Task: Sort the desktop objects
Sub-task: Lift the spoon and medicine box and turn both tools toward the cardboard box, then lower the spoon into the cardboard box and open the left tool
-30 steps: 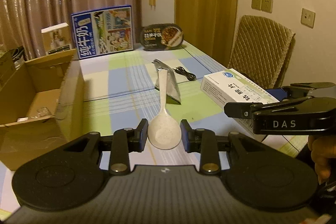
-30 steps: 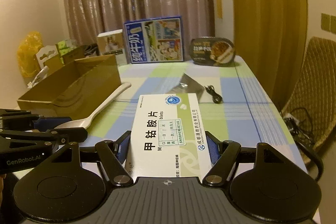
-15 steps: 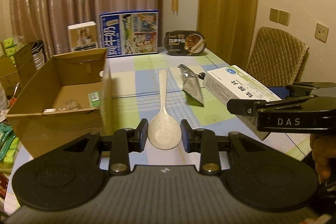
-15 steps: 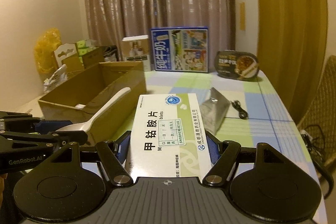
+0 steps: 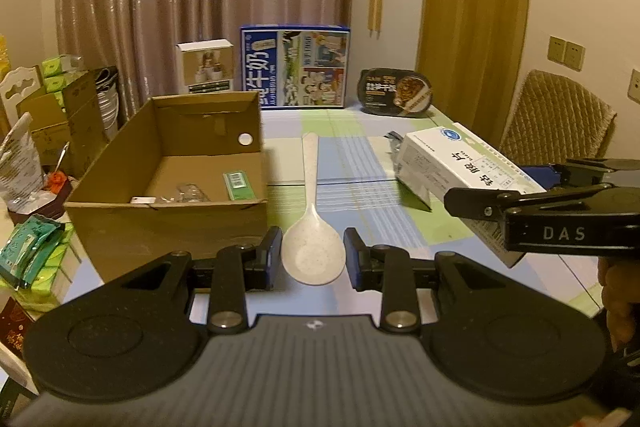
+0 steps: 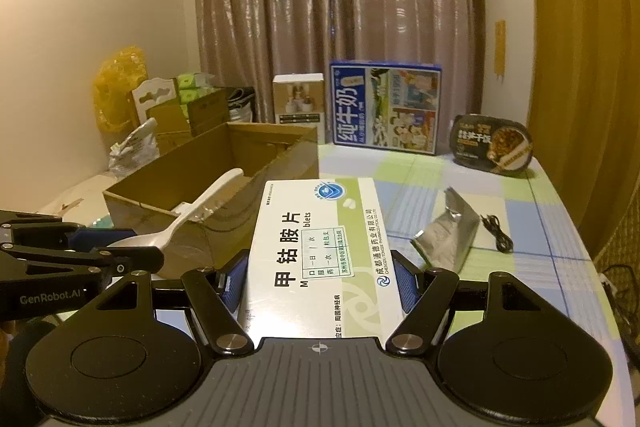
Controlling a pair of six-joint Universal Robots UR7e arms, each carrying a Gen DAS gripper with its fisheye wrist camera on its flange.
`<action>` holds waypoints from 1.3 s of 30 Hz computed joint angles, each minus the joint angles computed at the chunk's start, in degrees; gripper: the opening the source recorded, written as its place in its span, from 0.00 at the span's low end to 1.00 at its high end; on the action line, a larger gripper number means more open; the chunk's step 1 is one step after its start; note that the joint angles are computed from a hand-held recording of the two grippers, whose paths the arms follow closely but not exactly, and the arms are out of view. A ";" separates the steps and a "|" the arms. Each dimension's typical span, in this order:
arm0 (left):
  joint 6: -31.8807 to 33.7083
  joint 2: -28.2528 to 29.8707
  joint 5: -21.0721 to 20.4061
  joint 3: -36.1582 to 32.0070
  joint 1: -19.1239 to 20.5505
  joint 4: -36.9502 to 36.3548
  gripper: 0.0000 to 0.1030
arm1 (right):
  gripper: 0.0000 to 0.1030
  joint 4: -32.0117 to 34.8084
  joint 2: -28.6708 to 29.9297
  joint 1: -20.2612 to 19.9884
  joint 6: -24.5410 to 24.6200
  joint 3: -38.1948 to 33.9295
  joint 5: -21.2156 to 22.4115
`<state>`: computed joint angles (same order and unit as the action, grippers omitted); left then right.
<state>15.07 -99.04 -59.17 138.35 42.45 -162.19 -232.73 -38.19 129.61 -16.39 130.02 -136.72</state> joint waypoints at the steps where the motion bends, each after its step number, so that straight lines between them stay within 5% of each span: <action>1: 0.03 -0.33 0.24 -0.23 0.17 0.34 0.27 | 0.66 0.31 0.21 0.02 -0.26 -0.53 0.28; 13: 4.37 1.31 1.91 -6.17 5.37 -0.91 0.27 | 0.66 5.02 3.54 -1.08 -3.54 -8.30 6.00; 39: 15.74 17.85 -2.83 -24.18 16.98 -6.22 0.27 | 0.66 18.05 9.88 -7.61 -8.22 -27.33 14.41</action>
<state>30.81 -81.19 -62.00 114.17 59.43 -168.41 -214.68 -28.31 122.00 -24.61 102.69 -122.30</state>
